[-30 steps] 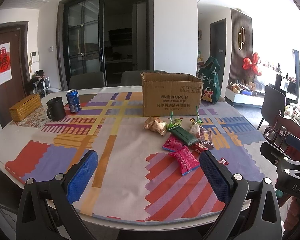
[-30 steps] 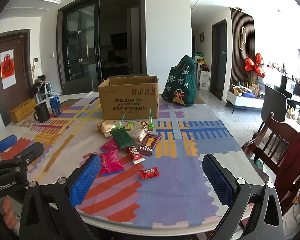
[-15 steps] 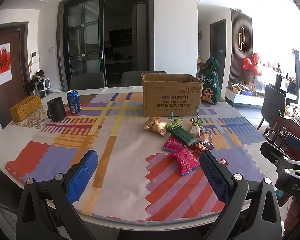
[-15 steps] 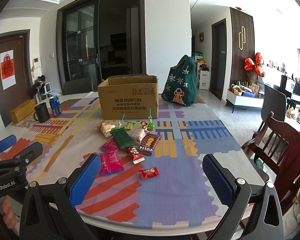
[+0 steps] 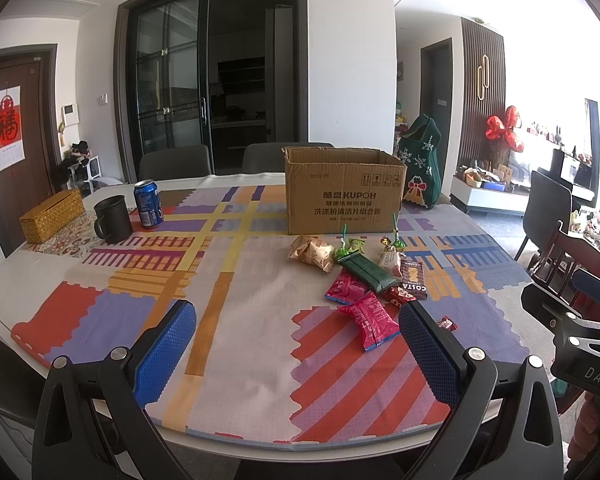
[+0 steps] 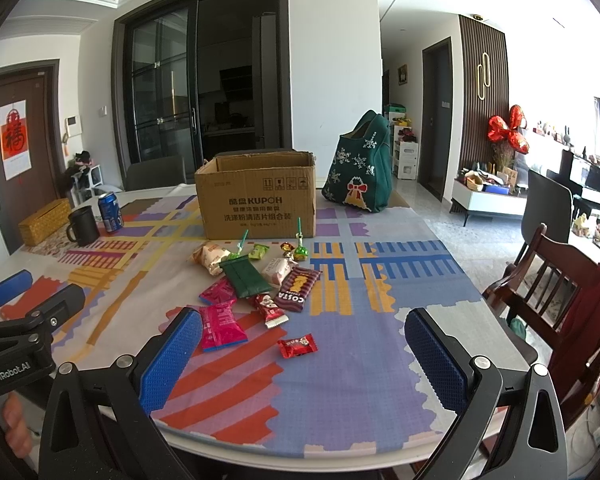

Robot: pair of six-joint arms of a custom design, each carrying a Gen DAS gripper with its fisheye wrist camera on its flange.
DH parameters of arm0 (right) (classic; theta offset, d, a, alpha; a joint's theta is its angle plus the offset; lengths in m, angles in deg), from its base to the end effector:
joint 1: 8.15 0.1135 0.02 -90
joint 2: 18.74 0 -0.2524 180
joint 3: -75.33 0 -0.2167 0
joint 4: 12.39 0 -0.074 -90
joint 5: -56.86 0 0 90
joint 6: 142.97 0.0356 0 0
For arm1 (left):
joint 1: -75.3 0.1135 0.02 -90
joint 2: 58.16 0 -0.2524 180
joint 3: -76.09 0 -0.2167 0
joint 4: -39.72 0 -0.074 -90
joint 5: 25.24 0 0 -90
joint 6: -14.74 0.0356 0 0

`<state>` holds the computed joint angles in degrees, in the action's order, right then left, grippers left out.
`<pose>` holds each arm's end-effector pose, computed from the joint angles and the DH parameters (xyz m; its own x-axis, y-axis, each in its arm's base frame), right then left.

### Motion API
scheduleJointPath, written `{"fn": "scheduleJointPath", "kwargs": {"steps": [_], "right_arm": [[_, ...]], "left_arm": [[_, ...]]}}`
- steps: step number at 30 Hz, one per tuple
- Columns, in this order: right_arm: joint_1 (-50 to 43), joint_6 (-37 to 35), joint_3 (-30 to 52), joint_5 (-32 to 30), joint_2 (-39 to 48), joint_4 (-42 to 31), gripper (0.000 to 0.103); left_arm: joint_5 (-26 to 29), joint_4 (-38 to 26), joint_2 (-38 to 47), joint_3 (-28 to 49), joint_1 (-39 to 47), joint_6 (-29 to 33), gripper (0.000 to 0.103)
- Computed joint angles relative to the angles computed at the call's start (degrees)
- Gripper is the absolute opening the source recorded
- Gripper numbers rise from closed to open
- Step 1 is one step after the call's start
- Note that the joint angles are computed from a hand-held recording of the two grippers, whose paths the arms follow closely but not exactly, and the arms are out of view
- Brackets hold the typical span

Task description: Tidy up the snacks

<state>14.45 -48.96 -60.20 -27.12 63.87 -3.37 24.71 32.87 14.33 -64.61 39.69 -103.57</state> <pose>0.2355 0.0940 0.1767 -0.4690 -0.1199 -0.8750 -0.2654 0.9641 0.0102 0.1783 -0.0995 0.1704 -0.4819 -0.1014 -0.8703 -0.2082 0.9781 0.0014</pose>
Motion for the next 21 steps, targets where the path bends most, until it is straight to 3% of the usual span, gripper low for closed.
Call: {"fn": "scheduleJointPath", "kwargs": {"steps": [21], "right_arm": [[-0.2, 0.1, 0.7, -0.3, 1.3, 0.0, 0.102]], "left_arm": [[1.5, -2.4, -0.7, 0.8, 1.0, -0.1, 0.103]]}}
